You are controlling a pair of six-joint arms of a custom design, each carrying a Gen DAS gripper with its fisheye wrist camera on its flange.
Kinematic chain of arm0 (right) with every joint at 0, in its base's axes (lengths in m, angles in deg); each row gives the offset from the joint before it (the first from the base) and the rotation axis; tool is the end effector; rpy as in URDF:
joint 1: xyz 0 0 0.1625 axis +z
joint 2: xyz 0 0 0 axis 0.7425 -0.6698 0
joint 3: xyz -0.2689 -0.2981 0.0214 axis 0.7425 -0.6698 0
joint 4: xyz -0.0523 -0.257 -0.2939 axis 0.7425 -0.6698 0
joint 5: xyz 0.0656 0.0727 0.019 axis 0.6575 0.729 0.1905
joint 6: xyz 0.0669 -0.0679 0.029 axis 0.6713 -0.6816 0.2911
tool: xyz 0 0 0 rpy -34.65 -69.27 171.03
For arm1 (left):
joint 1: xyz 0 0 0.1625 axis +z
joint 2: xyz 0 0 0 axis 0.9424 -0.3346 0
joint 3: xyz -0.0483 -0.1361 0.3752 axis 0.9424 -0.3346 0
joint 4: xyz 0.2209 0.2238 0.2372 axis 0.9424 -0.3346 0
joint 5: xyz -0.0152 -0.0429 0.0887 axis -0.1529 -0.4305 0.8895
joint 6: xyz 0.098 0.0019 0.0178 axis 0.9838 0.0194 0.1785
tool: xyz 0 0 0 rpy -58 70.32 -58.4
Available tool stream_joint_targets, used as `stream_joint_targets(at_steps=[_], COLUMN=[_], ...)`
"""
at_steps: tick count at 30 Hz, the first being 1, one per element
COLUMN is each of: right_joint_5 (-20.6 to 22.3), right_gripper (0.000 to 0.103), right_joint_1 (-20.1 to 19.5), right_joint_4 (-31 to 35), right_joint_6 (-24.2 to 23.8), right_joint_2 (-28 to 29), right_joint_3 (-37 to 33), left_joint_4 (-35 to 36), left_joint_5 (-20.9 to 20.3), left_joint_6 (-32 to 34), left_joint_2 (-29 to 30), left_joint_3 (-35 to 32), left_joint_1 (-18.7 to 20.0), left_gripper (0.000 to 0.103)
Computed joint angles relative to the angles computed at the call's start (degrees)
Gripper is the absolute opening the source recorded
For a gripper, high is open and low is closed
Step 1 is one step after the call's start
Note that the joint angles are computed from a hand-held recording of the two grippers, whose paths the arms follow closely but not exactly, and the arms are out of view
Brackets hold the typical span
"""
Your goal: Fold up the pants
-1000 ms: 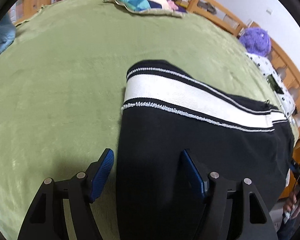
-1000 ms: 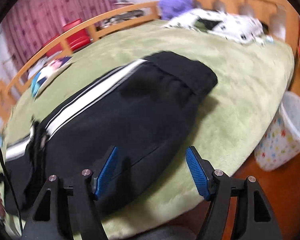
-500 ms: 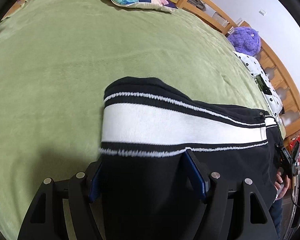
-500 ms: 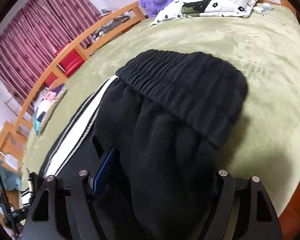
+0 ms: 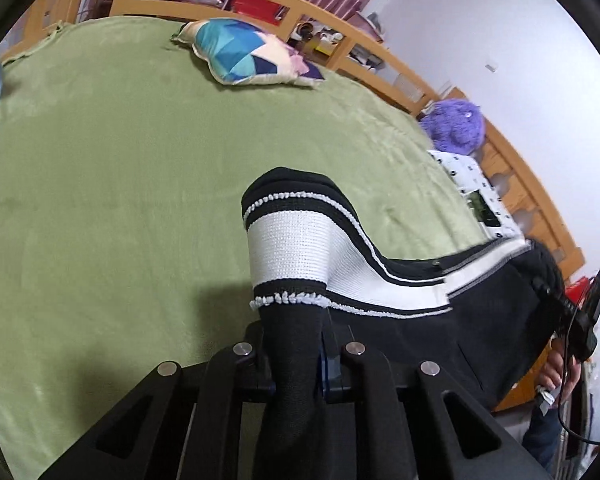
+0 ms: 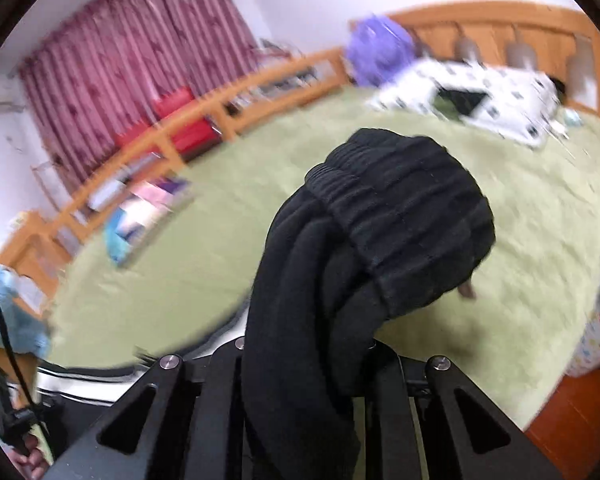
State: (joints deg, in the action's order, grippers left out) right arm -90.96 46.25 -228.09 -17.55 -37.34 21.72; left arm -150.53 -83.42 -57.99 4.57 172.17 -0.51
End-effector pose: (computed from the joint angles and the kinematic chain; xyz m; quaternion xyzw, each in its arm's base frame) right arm 0.1560 -0.7291 0.2229 0.0928 -0.8826 0.4201 0.1894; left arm -0.0355 -0.6294 0.2943 -0.0007 0.9215 -0.3563 0.1547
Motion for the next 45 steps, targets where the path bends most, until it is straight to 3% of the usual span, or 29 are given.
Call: stream_joint_targets(at_steps=[1, 4, 7, 9, 11, 13, 14, 16, 18, 19, 21, 23, 26, 28, 30, 34, 45], right_joint_5=[0.84, 5.85, 9.92, 10.93, 10.91, 9.20, 5.71, -2.12, -10.20, -11.17, -8.01, -6.70, -6.87, -6.84, -6.90, -6.75, -3.95], right_gripper=[0.017, 0.017, 0.017, 0.017, 0.025, 0.034, 0.035, 0.040, 0.041, 0.041, 0.041, 0.042, 0.045, 0.045, 0.046, 0.053, 0.053], right_joint_1=[0.61, 3.08, 4.84, 5.54, 5.42, 4.84, 4.57, 4.64, 4.48, 4.10, 2.55, 2.00, 2.50, 3.29, 4.45, 6.44, 10.28], right_joint_4=[0.47, 2.87, 4.79, 5.57, 7.22, 12.54, 17.45, 20.07, 18.27, 16.94, 16.85, 12.49, 6.01, 3.58, 2.85, -1.45, -4.68], right_joint_6=[0.16, 1.34, 1.66, 1.03, 0.69, -0.20, -0.88, -1.94, -4.31, -4.66, -2.20, -1.74, -3.65, -4.95, -6.13, -8.88, -11.91], right_joint_2=[0.02, 0.10, 1.00, 2.74, 5.47, 8.14, 10.80, 13.97, 16.16, 15.80, 12.75, 10.21, 8.04, 6.94, 6.84, 7.01, 9.23], right_joint_3=[-0.40, -1.21, -1.37, -2.24, -3.94, -7.48, -10.71, -13.13, -13.10, -11.62, -7.09, -2.48, 2.72, 5.19, 5.47, 8.11, 11.98], left_joint_4=[0.82, 0.73, 3.29, 4.67, 5.91, 8.70, 9.18, 7.48, 6.50, 6.84, 5.94, 6.03, 6.72, -0.69, -2.85, -2.55, -1.01], left_joint_5=[0.79, 8.75, 14.69, 16.31, 16.88, 18.34, 19.97, 22.75, 19.00, 17.71, 18.05, 21.61, 28.80, 34.93, 38.26, 37.62, 32.75], left_joint_6=[0.33, 3.56, 2.64, 1.73, 0.21, -3.11, -4.80, -7.11, -8.18, -8.91, -8.94, -9.80, -10.46, -6.52, -6.78, -9.72, -13.80], left_joint_2=[-0.82, -4.27, -8.93, -11.14, -11.82, -11.55, -11.35, -11.20, -12.46, -13.10, -13.62, -13.20, -11.70, -10.25, -9.74, -11.76, -17.03], left_joint_3=[0.02, 1.08, 1.50, 1.43, 0.88, 0.17, 0.45, 2.31, 5.00, 6.27, 8.77, 11.40, 15.80, 19.78, 21.76, 23.79, 28.07], left_joint_1=[-0.30, -2.14, -1.89, -0.70, 1.20, 3.23, 4.09, 4.89, 6.05, 6.31, 5.90, 4.68, 2.97, 0.92, -0.72, -1.93, -2.63], left_gripper=[0.013, 0.013, 0.014, 0.014, 0.018, 0.036, 0.041, 0.055, 0.057, 0.057, 0.058, 0.063, 0.066, 0.066, 0.066, 0.066, 0.070])
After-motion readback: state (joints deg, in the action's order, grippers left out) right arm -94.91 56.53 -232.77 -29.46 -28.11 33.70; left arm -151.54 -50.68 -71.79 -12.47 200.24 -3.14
